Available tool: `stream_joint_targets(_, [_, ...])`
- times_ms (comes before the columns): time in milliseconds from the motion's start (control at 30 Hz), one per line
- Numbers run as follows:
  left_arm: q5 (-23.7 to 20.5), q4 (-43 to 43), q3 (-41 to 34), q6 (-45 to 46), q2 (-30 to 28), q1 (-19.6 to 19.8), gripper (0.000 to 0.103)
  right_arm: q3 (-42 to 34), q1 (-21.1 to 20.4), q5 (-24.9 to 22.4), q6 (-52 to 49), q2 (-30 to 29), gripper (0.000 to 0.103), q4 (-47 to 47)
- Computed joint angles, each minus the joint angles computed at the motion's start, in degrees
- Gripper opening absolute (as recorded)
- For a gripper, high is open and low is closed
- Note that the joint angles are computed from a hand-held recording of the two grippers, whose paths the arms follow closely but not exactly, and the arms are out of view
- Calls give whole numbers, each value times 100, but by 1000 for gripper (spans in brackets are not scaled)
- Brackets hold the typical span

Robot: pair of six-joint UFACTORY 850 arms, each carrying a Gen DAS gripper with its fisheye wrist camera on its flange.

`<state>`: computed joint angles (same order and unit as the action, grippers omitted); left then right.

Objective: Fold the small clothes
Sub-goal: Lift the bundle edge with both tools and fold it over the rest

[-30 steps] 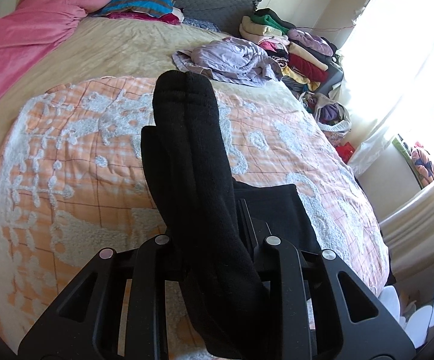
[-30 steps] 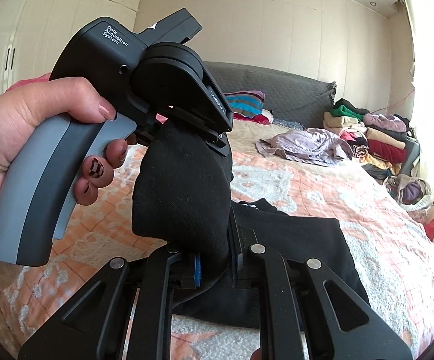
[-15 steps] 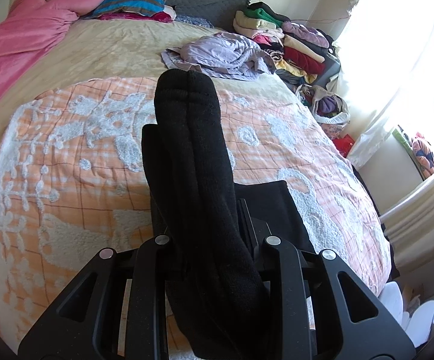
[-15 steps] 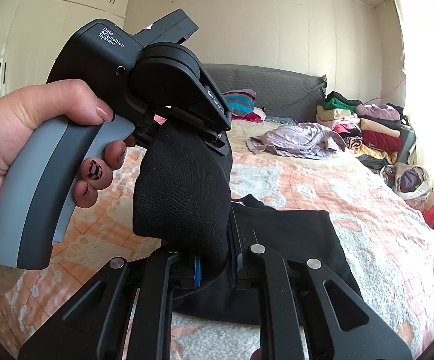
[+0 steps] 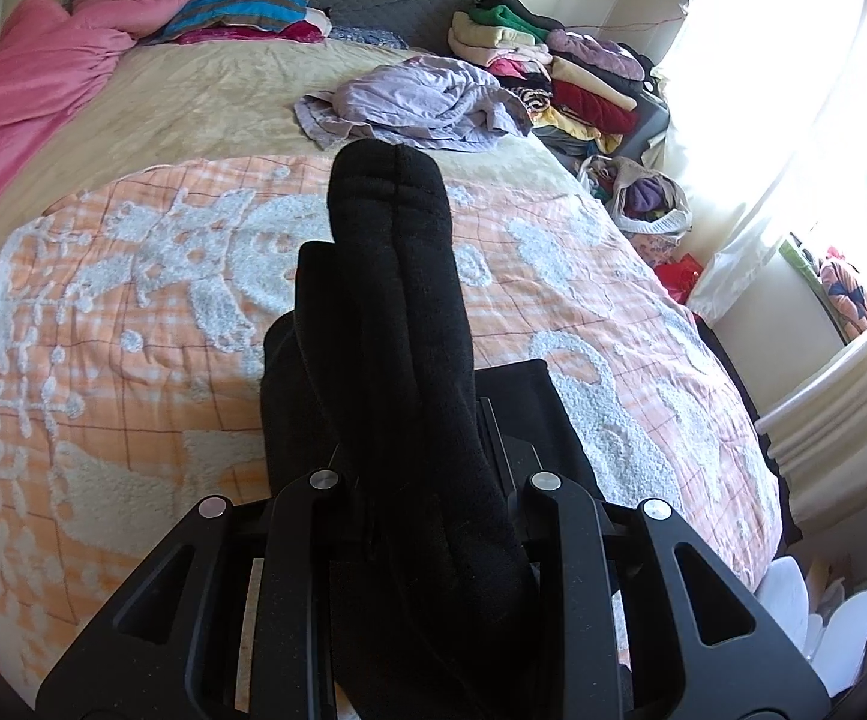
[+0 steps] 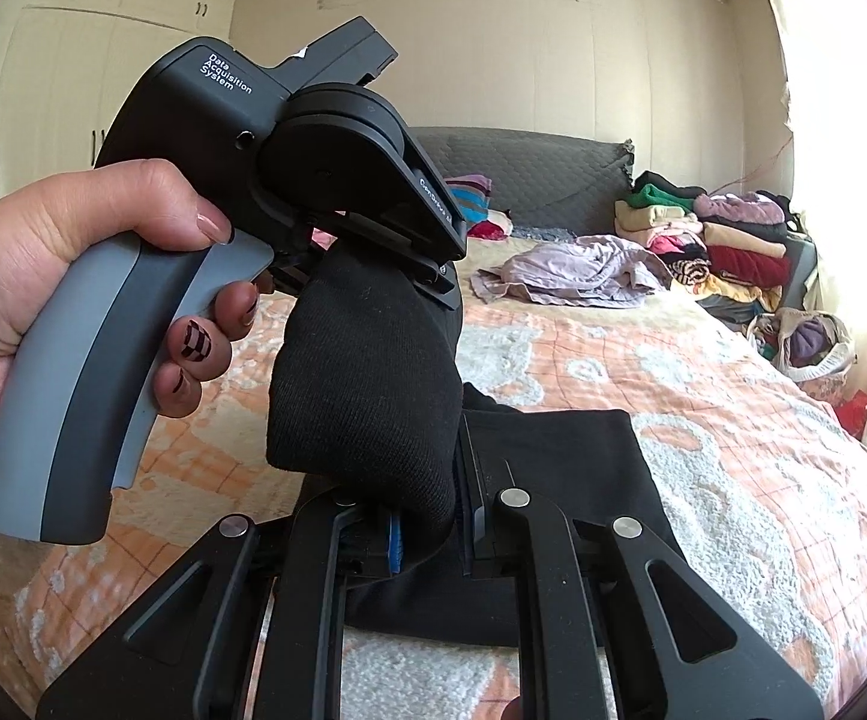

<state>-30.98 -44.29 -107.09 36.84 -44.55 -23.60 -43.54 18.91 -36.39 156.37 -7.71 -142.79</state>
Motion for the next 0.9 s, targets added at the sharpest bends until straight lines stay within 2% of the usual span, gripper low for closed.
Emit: stream_joint_targets(900, [-256, 950, -713, -877, -483, -380, 19, 223, -344, 109, 602, 71, 12, -243])
